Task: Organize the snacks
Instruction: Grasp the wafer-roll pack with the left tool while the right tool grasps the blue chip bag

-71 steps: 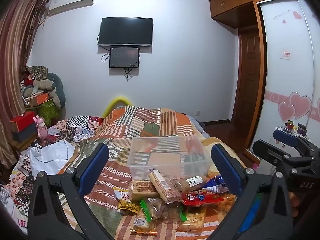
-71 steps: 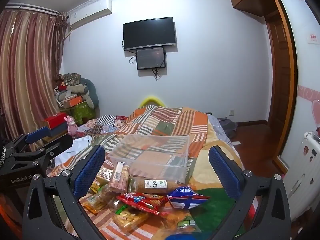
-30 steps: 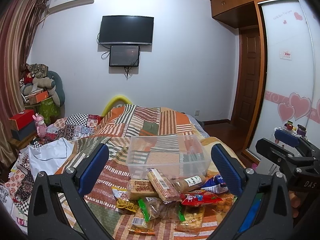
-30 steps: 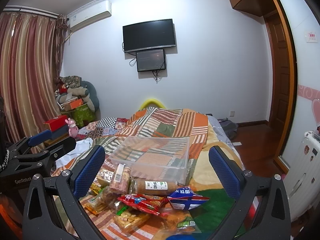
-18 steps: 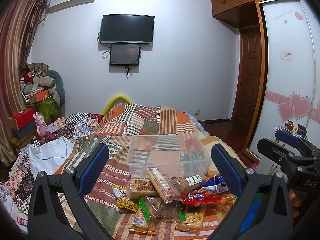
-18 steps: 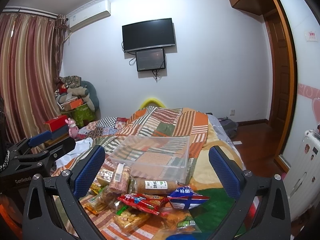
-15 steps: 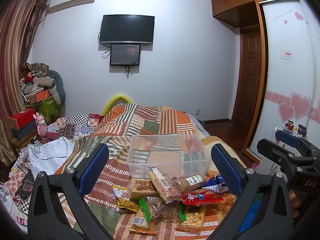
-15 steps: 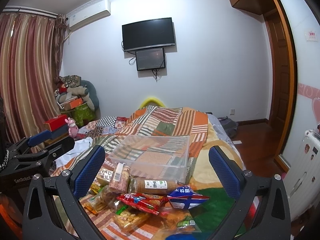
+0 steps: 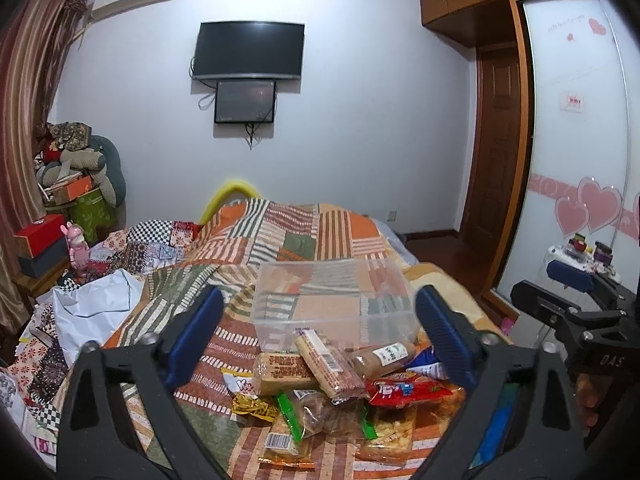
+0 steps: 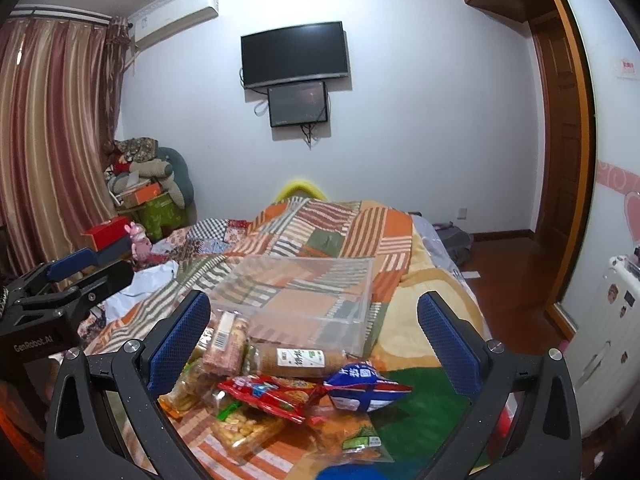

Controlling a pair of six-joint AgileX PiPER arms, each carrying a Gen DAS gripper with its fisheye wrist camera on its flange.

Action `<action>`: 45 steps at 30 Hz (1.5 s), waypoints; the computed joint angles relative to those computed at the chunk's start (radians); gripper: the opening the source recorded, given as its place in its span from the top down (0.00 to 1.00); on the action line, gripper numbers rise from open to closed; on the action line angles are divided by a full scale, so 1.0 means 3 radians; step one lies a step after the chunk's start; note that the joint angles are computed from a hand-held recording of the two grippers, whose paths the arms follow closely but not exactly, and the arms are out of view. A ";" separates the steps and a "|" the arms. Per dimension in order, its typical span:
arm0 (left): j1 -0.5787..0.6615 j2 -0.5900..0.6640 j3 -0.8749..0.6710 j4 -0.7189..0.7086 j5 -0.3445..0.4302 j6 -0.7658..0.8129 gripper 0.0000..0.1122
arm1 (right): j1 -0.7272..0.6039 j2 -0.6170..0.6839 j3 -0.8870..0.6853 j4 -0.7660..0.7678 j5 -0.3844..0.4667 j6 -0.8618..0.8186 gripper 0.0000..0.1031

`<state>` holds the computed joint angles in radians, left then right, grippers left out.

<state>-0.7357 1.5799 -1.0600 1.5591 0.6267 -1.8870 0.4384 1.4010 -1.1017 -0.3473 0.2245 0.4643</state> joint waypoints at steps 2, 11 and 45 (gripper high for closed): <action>0.0067 0.0050 -0.0042 -0.0103 -0.0098 0.0120 0.21 | -0.0063 0.0046 -0.0012 0.0238 0.0033 -0.0246 0.03; 0.0440 0.0420 -0.0309 -0.0996 -0.0624 0.1051 0.23 | -0.0405 0.0315 -0.0102 0.1450 0.0388 -0.1496 0.14; 0.0745 0.1625 -0.1355 -0.2694 -0.0861 0.2728 0.56 | -0.0808 0.1214 -0.0692 0.2720 0.1224 -0.2607 0.07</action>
<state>-0.5122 2.0674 -1.4664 0.7509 0.3684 -1.0687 0.1959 1.7653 -1.3093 0.4687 0.5918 -0.3179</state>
